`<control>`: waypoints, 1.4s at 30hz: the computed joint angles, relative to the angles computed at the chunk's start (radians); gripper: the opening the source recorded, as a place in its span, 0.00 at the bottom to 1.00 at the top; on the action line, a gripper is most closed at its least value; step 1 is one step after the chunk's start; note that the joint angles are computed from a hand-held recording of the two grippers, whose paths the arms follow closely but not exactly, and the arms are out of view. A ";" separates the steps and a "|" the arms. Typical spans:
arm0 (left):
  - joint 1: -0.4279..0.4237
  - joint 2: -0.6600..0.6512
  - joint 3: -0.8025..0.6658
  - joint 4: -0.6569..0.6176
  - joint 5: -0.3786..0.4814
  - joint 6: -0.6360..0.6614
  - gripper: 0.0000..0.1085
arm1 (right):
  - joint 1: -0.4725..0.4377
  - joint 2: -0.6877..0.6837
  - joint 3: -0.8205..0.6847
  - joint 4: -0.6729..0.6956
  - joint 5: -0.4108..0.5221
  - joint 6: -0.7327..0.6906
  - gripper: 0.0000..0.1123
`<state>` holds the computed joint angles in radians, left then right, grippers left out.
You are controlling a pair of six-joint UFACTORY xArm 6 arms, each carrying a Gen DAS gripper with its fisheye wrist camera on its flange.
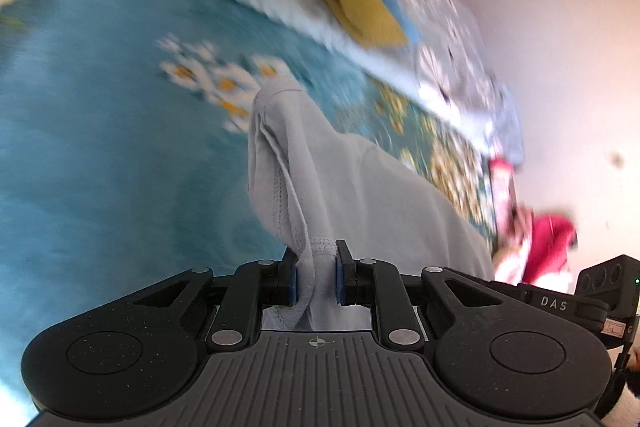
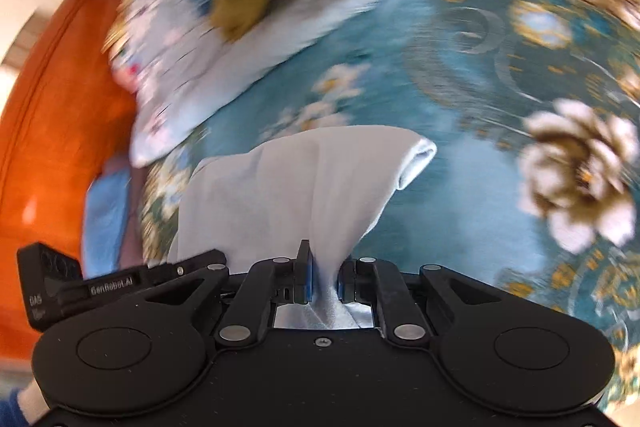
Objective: Fold clothes
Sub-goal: 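Carry the folded shirt with both grippers onto the grey clothes stack and open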
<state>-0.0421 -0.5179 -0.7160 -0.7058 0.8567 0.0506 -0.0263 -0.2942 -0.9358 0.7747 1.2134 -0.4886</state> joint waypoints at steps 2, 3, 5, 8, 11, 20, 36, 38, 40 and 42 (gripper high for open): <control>0.005 -0.085 0.036 0.088 -0.038 -0.103 0.12 | 0.021 0.037 -0.046 0.037 0.050 -0.059 0.11; 0.003 -0.134 0.056 0.143 -0.054 -0.173 0.12 | 0.031 0.062 -0.073 0.058 0.074 -0.092 0.11; 0.000 -0.215 0.085 0.230 -0.069 -0.291 0.12 | 0.059 0.105 -0.122 0.089 0.112 -0.142 0.11; 0.008 -0.310 0.108 0.359 -0.055 -0.432 0.12 | 0.103 0.156 -0.194 0.119 0.168 -0.202 0.11; 0.032 -0.402 0.127 0.453 -0.022 -0.549 0.12 | 0.144 0.158 -0.239 0.150 0.219 -0.239 0.11; 0.129 -0.550 0.175 0.491 0.038 -0.623 0.12 | 0.216 0.160 -0.297 0.181 0.290 -0.255 0.12; 0.876 -0.203 0.053 -0.013 0.314 0.261 0.12 | 0.606 0.177 -0.269 0.082 -0.022 0.017 0.13; 0.955 -0.075 -0.020 -0.017 0.347 0.376 0.12 | 0.680 0.208 -0.286 0.072 -0.074 0.081 0.13; 1.013 0.042 -0.096 -0.001 0.371 0.447 0.12 | 0.757 0.255 -0.321 0.045 -0.127 0.157 0.13; 1.056 0.153 -0.176 0.021 0.390 0.497 0.12 | 0.825 0.298 -0.350 0.037 -0.177 0.229 0.13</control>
